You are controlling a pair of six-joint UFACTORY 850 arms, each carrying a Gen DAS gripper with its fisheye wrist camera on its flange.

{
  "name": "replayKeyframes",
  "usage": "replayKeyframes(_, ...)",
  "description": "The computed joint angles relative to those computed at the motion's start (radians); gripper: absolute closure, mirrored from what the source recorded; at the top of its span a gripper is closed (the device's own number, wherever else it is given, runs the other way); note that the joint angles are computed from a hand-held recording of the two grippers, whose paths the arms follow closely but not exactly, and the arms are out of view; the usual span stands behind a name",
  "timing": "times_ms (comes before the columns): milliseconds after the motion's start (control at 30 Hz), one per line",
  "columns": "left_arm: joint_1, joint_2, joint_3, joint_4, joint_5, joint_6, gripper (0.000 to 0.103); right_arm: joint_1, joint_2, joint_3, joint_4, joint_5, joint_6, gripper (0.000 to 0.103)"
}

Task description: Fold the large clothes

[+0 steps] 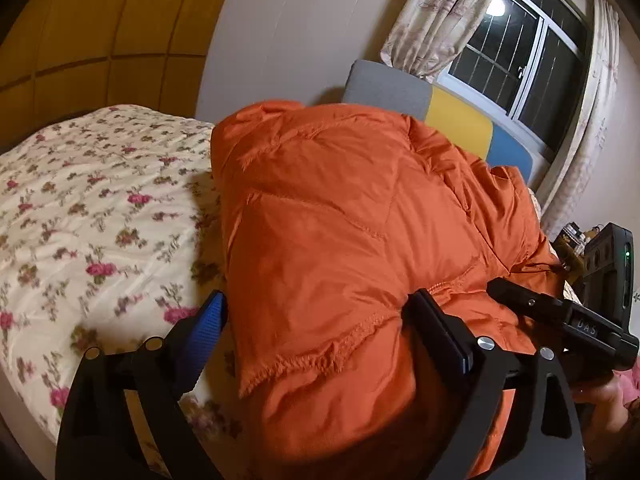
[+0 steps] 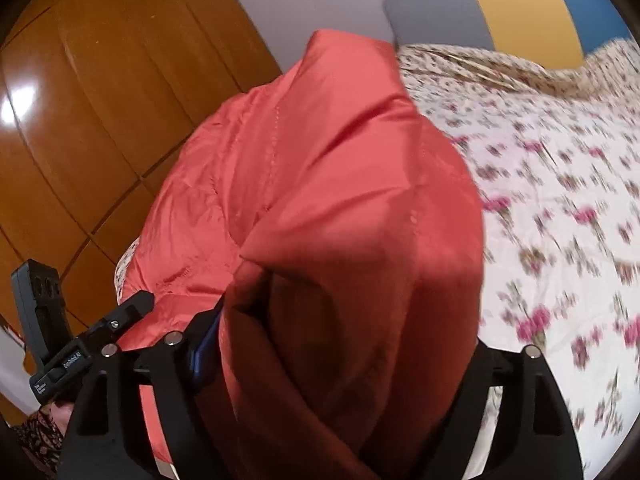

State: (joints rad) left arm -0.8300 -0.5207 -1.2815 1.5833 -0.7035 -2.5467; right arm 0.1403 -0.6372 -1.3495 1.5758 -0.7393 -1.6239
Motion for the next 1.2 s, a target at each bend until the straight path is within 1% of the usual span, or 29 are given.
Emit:
replayKeyframes(33,-0.004,-0.002,0.001,0.003,0.002,-0.017,0.010,-0.008,0.008,0.013,-0.010,0.002,0.033,0.019)
replayKeyframes(67,-0.006,-0.003,-0.001,-0.011,0.005,-0.020,0.007,-0.014,0.018,0.024,-0.017,0.005,0.062,0.019)
replayKeyframes(100,-0.006,-0.002,-0.003,-0.023,0.010,-0.017,0.005,-0.015,0.047,0.055,-0.008,0.014,0.066,0.019)
replayKeyframes(133,-0.008,0.002,-0.003,-0.040,0.015,-0.011,0.005,-0.021,0.070,0.070,0.011,0.035,0.054,0.019)
replayKeyframes(200,-0.010,0.016,-0.006,-0.107,0.013,0.038,0.005,-0.031,0.123,0.109,0.102,0.068,-0.026,0.019)
replayKeyframes(233,-0.014,0.020,-0.018,-0.162,-0.009,0.089,0.005,-0.035,0.154,0.130,0.191,0.087,-0.100,0.019)
replayKeyframes(267,-0.020,0.020,-0.041,-0.230,-0.061,0.158,0.005,-0.034,0.178,0.137,0.270,0.101,-0.165,0.019)
replayKeyframes(333,-0.026,0.020,-0.078,-0.294,-0.152,0.223,0.005,-0.018,0.192,0.110,0.319,0.129,-0.210,0.023)
replayKeyframes(367,-0.020,0.026,-0.094,-0.305,-0.178,0.238,0.005,-0.003,0.182,0.074,0.293,0.147,-0.195,0.027)
replayKeyframes(400,-0.010,0.028,-0.111,-0.316,-0.186,0.255,0.005,0.013,0.168,0.033,0.241,0.169,-0.154,0.032)
replayKeyframes(433,-0.001,0.023,-0.131,-0.334,-0.194,0.278,0.005,0.039,0.132,-0.034,0.146,0.204,-0.076,0.039)
replayKeyframes(467,0.017,0.009,-0.171,-0.370,-0.207,0.324,0.005,0.058,0.107,-0.078,0.072,0.229,-0.016,0.043)
replayKeyframes(500,0.034,-0.008,-0.209,-0.394,-0.217,0.361,0.005,0.071,0.084,-0.114,0.015,0.247,0.034,0.050)
replayKeyframes(533,0.046,-0.020,-0.235,-0.406,-0.217,0.386,0.005,0.090,0.042,-0.174,-0.084,0.275,0.125,0.052)
replayKeyframes(600,0.076,-0.067,-0.322,-0.437,-0.221,0.473,0.005,0.116,-0.019,-0.245,-0.217,0.323,0.261,0.054)
replayKeyframes(633,0.093,-0.111,-0.392,-0.471,-0.234,0.559,0.005,0.121,-0.041,-0.268,-0.255,0.333,0.300,0.054)
replayKeyframes(667,0.100,-0.140,-0.436,-0.488,-0.246,0.609,0.005,0.127,-0.068,-0.296,-0.317,0.346,0.361,0.056)
replayKeyframes(733,0.118,-0.217,-0.544,-0.525,-0.278,0.734,0.005,0.130,-0.117,-0.348,-0.405,0.353,0.450,0.056)
replayKeyframes(800,0.135,-0.287,-0.634,-0.588,-0.316,0.859,0.005,0.136,-0.123,-0.329,-0.369,0.369,0.415,0.056)
replayKeyframes(833,0.144,-0.304,-0.654,-0.620,-0.310,0.897,0.005,0.135,-0.128,-0.326,-0.334,0.376,0.381,0.056)
replayKeyframes(867,0.157,-0.316,-0.661,-0.661,-0.273,0.925,0.005,0.134,-0.136,-0.332,-0.321,0.375,0.371,0.056)
replayKeyframes(900,0.166,-0.319,-0.653,-0.675,-0.242,0.918,0.004,0.133,-0.151,-0.348,-0.334,0.367,0.389,0.056)
replayKeyframes(933,0.169,-0.320,-0.643,-0.666,-0.231,0.896,0.003,0.133,-0.161,-0.358,-0.352,0.363,0.409,0.056)
replayKeyframes(1067,0.180,-0.318,-0.606,-0.641,-0.186,0.832,0.003,0.138,-0.192,-0.392,-0.407,0.353,0.473,0.056)
replayKeyframes(1133,0.185,-0.323,-0.603,-0.645,-0.178,0.826,0.003,0.142,-0.197,-0.395,-0.416,0.355,0.488,0.056)
replayKeyframes(1200,0.187,-0.345,-0.638,-0.664,-0.195,0.850,0.003,0.146,-0.204,-0.401,-0.427,0.361,0.501,0.056)
